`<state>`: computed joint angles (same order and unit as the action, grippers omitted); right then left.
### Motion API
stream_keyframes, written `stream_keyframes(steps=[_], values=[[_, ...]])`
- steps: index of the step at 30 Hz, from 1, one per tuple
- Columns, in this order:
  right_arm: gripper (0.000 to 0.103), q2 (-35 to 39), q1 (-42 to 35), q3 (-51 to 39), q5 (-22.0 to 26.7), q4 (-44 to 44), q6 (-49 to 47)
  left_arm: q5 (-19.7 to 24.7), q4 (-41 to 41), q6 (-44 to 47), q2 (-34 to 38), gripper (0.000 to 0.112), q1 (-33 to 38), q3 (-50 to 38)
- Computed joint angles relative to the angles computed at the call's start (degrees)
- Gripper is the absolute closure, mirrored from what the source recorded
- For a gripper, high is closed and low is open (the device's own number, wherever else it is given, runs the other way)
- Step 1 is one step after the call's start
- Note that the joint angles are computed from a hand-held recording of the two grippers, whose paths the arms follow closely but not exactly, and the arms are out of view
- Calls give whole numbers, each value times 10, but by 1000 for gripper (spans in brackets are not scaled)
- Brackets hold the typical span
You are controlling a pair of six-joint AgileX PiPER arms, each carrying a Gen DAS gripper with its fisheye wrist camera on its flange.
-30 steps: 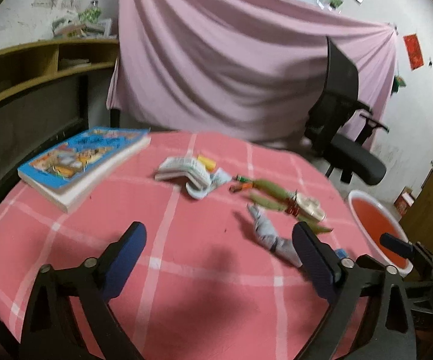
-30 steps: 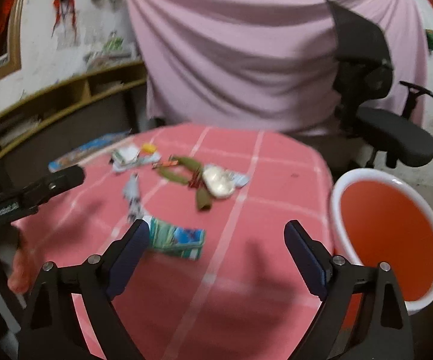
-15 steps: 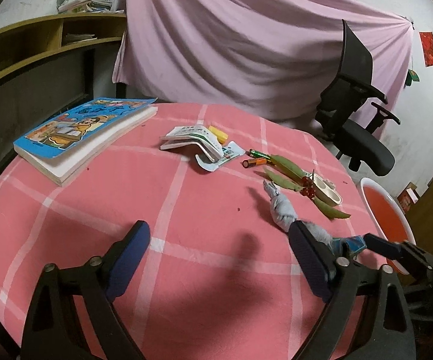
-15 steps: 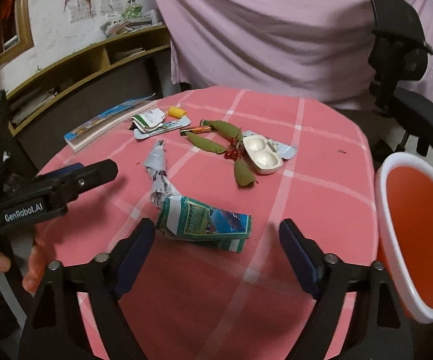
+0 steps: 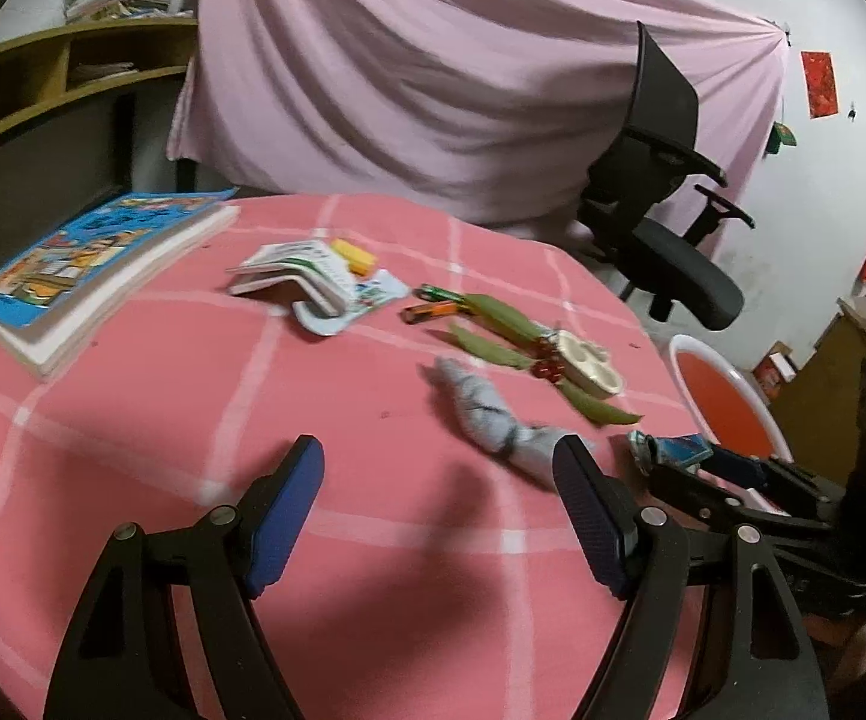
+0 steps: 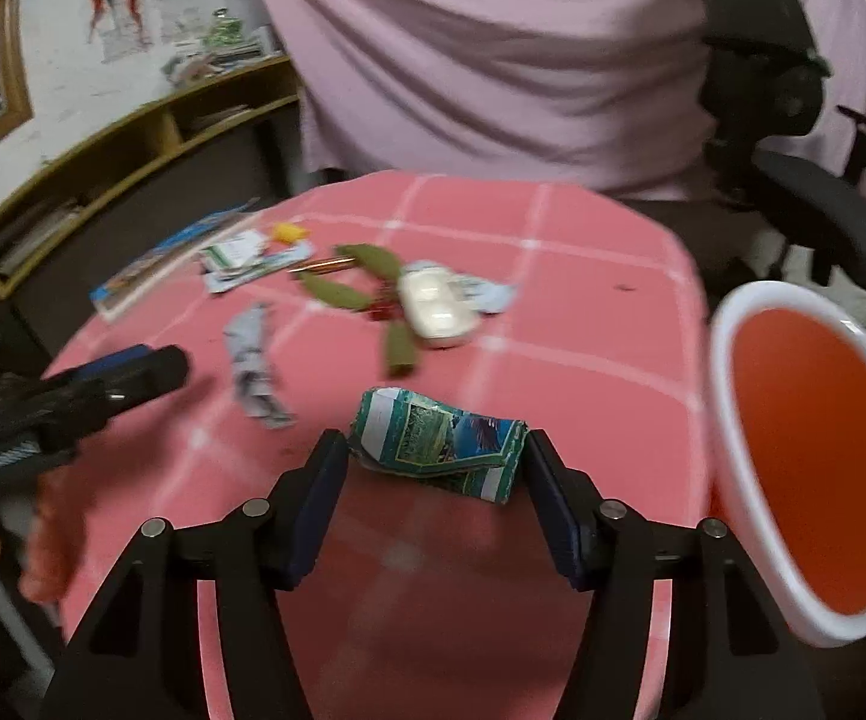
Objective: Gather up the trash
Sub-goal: 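Grasp the green-and-blue box with the right tool while the left tool reaches the grey wrapper, then grasp the grey wrapper with the left tool and lift it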
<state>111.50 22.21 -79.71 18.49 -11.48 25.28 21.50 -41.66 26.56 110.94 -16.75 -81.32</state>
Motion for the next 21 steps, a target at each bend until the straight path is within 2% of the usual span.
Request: stream_keyframes(steps=[2,4,7,10,17,18,20,21], values=[[45,-4,-11,11,-15,39,-32,20,-16,3,8,39,-3,-19],[45,-5,-14,16,-24,40,-36,31,3,-20,17,39,-11,-38],[45,-6,-19,23,-36,50,-47,42,84,-86,31,39,-29,-68],[45,-7,-22,27,-43,19,-23,63,182,-169,48,39,-47,-104],[45,-15,-40,48,-70,139,-143,107,347,-320,86,40,-86,-171],[44,-15,-42,50,-72,154,-157,112,364,-334,90,43,-91,-177],[44,-15,-46,54,-76,194,-194,132,415,-372,102,62,-102,-197],[44,-17,-48,56,-78,211,-208,139,436,-386,107,64,-107,-205]])
